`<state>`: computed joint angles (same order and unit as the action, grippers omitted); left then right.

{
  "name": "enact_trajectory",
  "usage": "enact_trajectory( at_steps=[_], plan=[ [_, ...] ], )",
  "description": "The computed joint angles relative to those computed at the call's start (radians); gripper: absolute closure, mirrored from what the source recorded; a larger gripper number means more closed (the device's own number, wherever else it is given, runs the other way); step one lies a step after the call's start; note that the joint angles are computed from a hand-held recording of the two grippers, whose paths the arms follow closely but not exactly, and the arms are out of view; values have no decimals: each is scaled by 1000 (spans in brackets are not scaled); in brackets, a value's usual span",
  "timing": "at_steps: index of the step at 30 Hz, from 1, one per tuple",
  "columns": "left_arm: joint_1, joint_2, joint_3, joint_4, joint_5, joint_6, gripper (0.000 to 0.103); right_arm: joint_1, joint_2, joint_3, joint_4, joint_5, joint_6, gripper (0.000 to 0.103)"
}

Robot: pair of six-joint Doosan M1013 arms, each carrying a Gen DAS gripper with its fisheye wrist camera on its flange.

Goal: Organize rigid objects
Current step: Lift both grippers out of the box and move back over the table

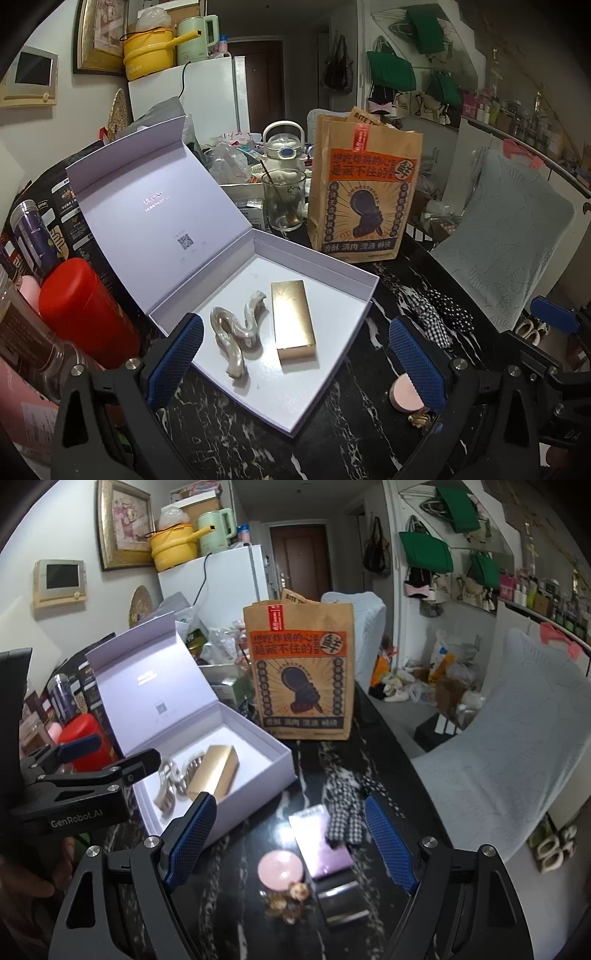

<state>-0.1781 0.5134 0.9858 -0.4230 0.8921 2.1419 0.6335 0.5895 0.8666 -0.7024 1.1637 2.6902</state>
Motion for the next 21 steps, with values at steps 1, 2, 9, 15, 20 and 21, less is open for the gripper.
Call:
enact_trajectory(
  at_steps=[1, 2, 9, 15, 20, 21],
  plan=[
    [1, -9, 14, -10, -4, 12, 1, 3, -6, 10, -6, 0, 2, 20],
    [0, -15, 22, -11, -7, 16, 1, 7, -13, 20, -14, -1, 9, 20],
    [-1, -67, 93, -45, -28, 74, 1, 33, -46, 70, -63, 15, 60, 20],
    [9, -105, 146, -100, -37, 116, 1, 53, -72, 107, -84, 22, 77, 19],
    [15, -127, 178, -140, -30, 155, 1, 64, -96, 146, -105, 25, 101, 19],
    [14, -132, 186, -138, -34, 161, 1, 66, -100, 152, -107, 27, 105, 19]
  ],
)
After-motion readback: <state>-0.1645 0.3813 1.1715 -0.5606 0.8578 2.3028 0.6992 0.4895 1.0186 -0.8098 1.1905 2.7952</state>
